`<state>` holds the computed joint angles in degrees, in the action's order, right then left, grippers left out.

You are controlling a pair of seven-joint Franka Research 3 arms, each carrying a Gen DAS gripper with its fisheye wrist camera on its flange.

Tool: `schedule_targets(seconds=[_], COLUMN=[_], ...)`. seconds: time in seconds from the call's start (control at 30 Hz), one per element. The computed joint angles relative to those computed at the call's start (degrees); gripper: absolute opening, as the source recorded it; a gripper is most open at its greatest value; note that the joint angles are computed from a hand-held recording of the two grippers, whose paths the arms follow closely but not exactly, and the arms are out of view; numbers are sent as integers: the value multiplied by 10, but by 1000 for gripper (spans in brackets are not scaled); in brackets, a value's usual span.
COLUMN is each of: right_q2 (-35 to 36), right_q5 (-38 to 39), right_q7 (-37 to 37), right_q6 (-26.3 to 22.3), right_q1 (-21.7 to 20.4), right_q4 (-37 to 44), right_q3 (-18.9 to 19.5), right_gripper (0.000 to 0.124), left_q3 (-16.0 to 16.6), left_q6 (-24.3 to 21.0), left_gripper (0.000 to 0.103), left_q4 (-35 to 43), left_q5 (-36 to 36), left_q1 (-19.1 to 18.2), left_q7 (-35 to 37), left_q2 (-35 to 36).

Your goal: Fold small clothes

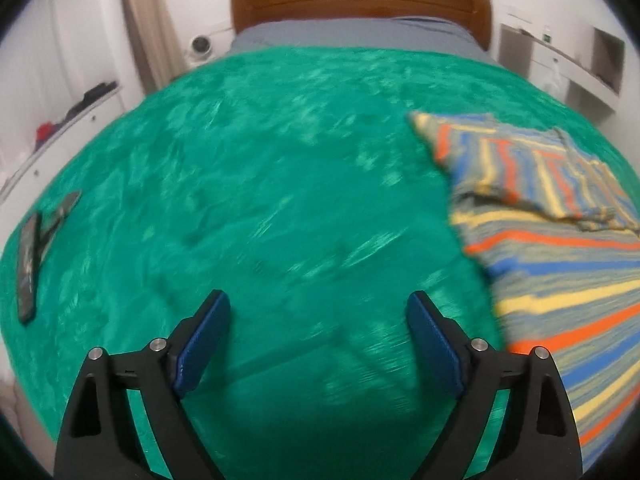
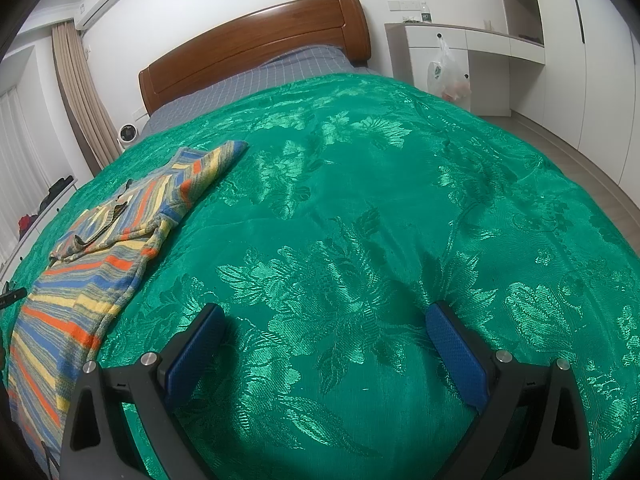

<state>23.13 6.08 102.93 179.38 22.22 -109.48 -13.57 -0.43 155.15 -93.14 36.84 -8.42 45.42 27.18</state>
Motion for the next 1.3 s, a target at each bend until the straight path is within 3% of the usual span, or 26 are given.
schedule_targets(seconds=[0.07,0.2,0.27,0.63,1.3], right_q2=[2,1,1,1,-3], right_q5=[-6,-10,-12,-14,8], right_q7=[6,9,11,13,-8], right_q6=[-7,-8,-6,-2,10], right_q1=[12,7,9,9,4], right_q4=[4,3,2,0,-8], right_q3=[-13,-9,-10,-11,-4], right_gripper=[100,100,100,101,101], left_q3=[3,57,72,81,76], left_q6=[22,125,134,157,152], left_gripper=[100,102,102,103,103], left_q4=[-17,-64,-65,-65,-65], left_q5=[-3,60,83,121,139], left_q1=[7,-18,-30,-31,-28], left_q7=[-10,-101,-127,-168,-184], left_q2=[5,-1,0,5,4])
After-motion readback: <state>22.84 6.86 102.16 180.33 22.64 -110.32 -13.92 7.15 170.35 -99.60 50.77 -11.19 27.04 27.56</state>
